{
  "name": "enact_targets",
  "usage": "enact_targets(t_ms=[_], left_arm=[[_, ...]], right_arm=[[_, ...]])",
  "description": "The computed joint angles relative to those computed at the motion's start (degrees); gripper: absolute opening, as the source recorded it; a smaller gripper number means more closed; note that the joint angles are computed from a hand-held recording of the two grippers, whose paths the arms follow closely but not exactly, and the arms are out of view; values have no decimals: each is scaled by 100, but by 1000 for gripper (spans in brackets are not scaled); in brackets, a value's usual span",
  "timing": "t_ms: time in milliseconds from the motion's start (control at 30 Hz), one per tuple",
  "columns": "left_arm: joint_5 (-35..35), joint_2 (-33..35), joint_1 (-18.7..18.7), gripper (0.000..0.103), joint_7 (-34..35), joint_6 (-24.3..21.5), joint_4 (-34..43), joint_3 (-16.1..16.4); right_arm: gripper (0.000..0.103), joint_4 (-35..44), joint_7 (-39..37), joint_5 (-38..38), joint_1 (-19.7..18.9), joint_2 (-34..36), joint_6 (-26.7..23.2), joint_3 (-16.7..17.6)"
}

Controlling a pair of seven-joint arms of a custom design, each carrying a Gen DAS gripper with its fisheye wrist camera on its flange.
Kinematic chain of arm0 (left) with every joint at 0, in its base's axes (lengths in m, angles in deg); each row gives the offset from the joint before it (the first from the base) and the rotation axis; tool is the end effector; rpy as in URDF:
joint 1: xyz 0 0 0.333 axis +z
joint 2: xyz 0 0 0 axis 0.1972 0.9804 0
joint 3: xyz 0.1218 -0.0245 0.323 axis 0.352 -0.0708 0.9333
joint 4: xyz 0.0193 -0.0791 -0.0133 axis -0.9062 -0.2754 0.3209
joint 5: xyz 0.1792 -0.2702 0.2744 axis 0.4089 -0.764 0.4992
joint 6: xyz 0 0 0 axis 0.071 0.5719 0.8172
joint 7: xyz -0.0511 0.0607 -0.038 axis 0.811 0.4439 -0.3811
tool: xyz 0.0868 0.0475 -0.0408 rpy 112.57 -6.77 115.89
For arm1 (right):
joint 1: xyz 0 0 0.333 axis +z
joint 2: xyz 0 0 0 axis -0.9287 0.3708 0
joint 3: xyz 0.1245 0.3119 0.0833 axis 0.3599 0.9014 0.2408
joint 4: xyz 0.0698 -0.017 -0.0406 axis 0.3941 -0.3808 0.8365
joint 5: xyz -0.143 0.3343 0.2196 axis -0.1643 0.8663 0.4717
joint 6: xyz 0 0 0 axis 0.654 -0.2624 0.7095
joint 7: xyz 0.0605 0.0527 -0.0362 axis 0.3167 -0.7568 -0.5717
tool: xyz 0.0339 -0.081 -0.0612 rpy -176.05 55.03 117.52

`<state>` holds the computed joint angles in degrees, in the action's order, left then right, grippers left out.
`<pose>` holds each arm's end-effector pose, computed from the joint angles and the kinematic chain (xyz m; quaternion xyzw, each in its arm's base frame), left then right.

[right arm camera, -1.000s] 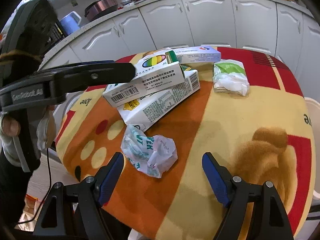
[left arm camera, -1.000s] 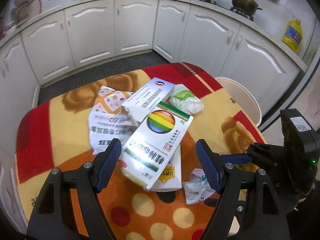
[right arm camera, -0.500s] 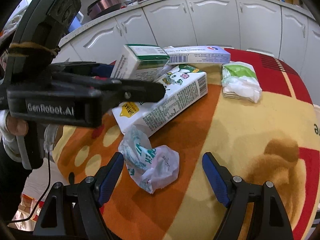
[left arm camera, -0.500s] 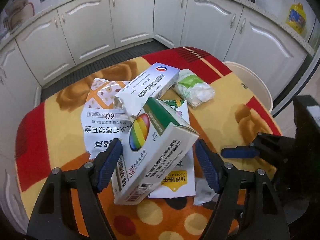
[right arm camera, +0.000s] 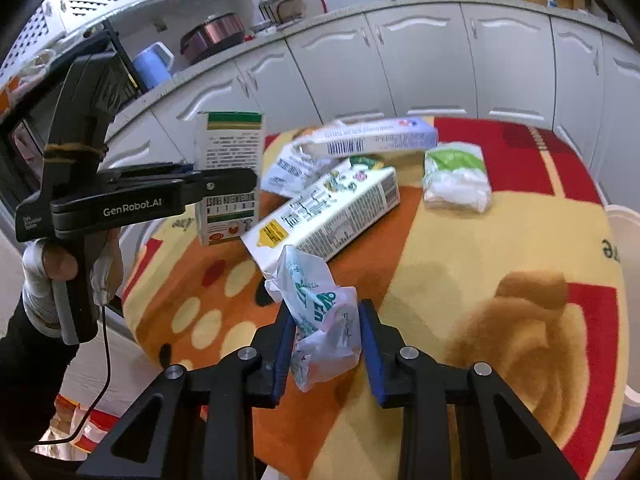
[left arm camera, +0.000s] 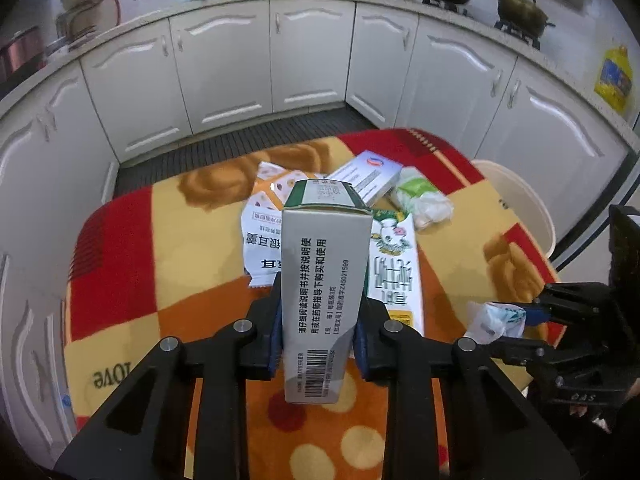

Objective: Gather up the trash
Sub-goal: 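Grasp a white medicine box with the left tool while the right tool grasps a crumpled plastic bag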

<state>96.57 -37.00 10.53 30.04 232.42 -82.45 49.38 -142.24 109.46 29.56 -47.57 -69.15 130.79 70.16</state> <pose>0.5127 -0.1510 0.5545 -0.6800 0.6507 -0.2577 0.2185 0.5692 0.3354 0.5039 -0.8426 0.3759 0.0369 0.3840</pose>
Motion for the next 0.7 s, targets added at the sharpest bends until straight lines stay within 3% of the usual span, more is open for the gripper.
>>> enact_targets(t_ms=[267,700], left_arm=[[-374,-263,-208,25,153,175,-57,-59],[-199,267,-483,25,-239,339,427,-357]], right_arm=[[30,-174,-149,260,7,-284,129,-76],[30,-543,-93,416,-26,-738,421,-410]])
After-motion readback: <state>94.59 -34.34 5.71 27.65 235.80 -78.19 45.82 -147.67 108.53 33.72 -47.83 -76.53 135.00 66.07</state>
